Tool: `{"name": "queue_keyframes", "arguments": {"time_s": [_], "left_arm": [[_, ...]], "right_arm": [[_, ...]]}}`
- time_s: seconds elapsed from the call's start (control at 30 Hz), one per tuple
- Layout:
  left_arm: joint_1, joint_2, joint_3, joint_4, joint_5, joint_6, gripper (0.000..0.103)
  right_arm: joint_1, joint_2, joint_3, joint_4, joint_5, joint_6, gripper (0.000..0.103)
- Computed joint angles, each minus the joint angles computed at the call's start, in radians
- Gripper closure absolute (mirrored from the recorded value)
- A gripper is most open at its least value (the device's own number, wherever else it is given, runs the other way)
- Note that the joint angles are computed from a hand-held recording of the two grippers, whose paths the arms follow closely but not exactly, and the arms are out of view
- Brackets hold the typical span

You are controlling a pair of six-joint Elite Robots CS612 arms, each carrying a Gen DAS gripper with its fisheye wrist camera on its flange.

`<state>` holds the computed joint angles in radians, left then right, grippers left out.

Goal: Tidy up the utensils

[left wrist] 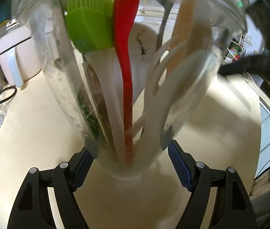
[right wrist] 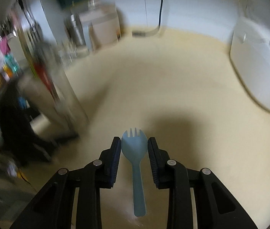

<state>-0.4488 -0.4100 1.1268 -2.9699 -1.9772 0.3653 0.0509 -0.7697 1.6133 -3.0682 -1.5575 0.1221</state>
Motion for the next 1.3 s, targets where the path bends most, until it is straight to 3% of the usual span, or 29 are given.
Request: {"name": "queue_keyframes", "arguments": {"time_s": [0.13,0.3,0.4,0.6,0.73,1.0,1.3], "left_arm": [[-0.001,0.0,0.001,0.0,0.001,0.0,0.023],[0.0,-0.001,0.003,-0.002,-0.001,-0.001,0.023],[0.0,-0.001,0.002,0.0,-0.002,0.0,0.023],[0.006,-0.004,0.011,0.025,-0.007,0.022,0.023],[0.01,-0.004,0.015,0.031,-0.016,0.025,0.023],[0.02,0.009,-0.019,0.068,-0.045,0.037,0.023],[0.03,0.013,-0.03,0.084,-0.071,0.05,0.023]], "right_arm": [[0.017,-0.014,-0.027,-0.116,0.027,0.006,0.074],[0.014,0.01,-0.106,-0.255,0.203,0.084,0.074],[0.012,0.056,-0.17,-0.324,0.32,0.166,0.074],[0.023,0.152,-0.28,-0.316,0.421,0.289,0.074],[0.027,0.178,-0.299,-0.326,0.415,0.335,0.074],[0.06,0.175,-0.261,-0.382,0.275,0.217,0.073],[0.063,0.17,-0.248,-0.369,0.267,0.206,0.073]]}}
